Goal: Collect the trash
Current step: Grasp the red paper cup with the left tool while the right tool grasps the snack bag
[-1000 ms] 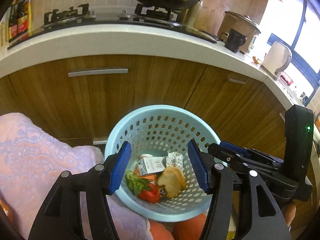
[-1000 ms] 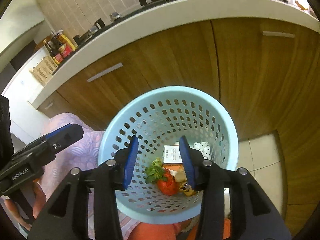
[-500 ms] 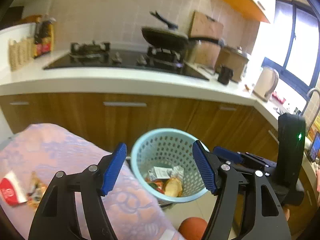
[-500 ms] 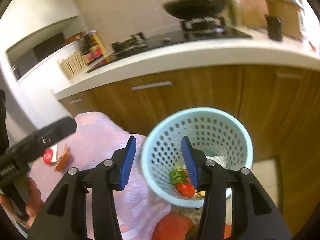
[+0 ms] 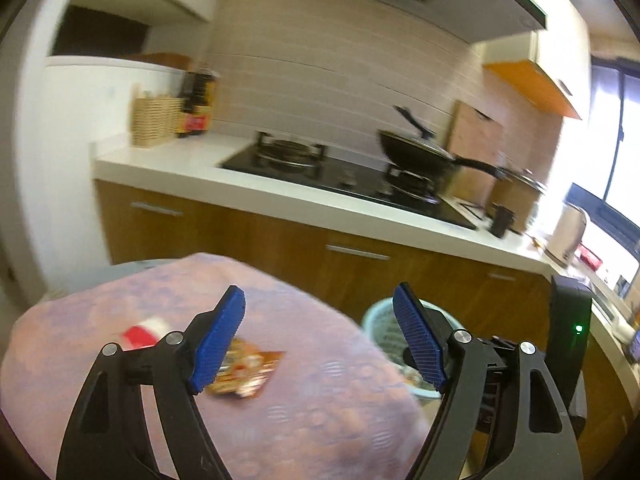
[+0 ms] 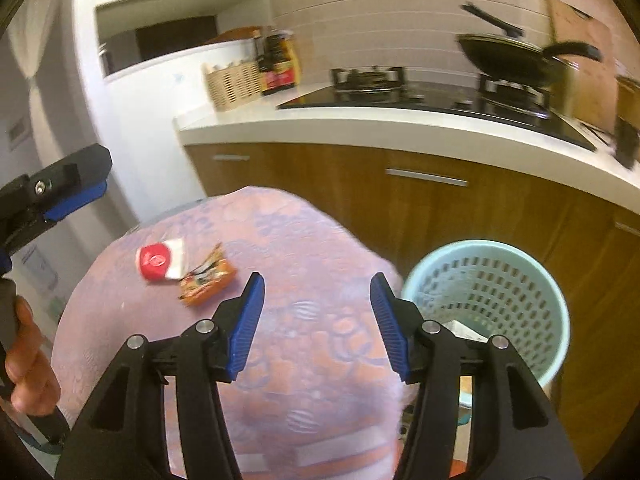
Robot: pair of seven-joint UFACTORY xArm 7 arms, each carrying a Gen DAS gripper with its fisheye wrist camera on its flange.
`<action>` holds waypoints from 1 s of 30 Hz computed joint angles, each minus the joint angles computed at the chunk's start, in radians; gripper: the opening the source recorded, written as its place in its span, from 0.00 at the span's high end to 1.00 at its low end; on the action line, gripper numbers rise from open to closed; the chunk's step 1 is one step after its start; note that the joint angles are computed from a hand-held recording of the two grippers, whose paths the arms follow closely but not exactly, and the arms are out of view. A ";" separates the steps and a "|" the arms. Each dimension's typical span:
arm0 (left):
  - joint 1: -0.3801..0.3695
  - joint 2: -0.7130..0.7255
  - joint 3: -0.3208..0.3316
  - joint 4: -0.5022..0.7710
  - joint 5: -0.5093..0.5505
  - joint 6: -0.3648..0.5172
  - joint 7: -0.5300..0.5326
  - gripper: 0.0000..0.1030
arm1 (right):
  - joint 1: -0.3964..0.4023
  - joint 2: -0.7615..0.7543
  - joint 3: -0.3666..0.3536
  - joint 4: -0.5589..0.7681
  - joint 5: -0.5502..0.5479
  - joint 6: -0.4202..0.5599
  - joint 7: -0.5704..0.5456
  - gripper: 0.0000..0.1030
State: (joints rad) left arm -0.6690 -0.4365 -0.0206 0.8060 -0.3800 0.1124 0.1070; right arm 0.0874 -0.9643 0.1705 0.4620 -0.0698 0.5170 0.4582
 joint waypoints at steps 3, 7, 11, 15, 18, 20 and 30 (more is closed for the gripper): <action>0.076 -0.045 -0.002 -0.054 0.027 -0.005 -0.038 0.27 | 0.020 0.046 0.025 0.003 0.008 -0.049 0.019 0.47; 0.131 -0.096 0.057 -0.119 0.025 0.001 -0.066 0.27 | 0.046 0.109 0.029 -0.006 0.019 -0.130 0.035 0.46; 0.149 -0.099 0.129 -0.149 0.016 0.012 -0.059 0.27 | 0.074 0.190 0.026 -0.004 0.030 -0.191 0.040 0.46; 0.072 -0.017 0.226 -0.106 -0.070 0.055 0.011 0.27 | 0.078 0.287 0.032 0.037 0.018 -0.204 0.038 0.46; -0.024 0.087 0.311 -0.019 -0.185 0.129 0.121 0.27 | 0.091 0.375 0.007 0.090 0.026 -0.217 0.021 0.46; 0.062 0.180 0.228 0.038 -0.105 0.149 0.050 0.27 | 0.092 0.419 -0.001 0.113 0.033 -0.238 0.019 0.46; 0.232 0.322 0.078 0.103 -0.045 0.203 -0.007 0.29 | 0.060 0.470 -0.004 0.081 0.053 -0.348 0.074 0.40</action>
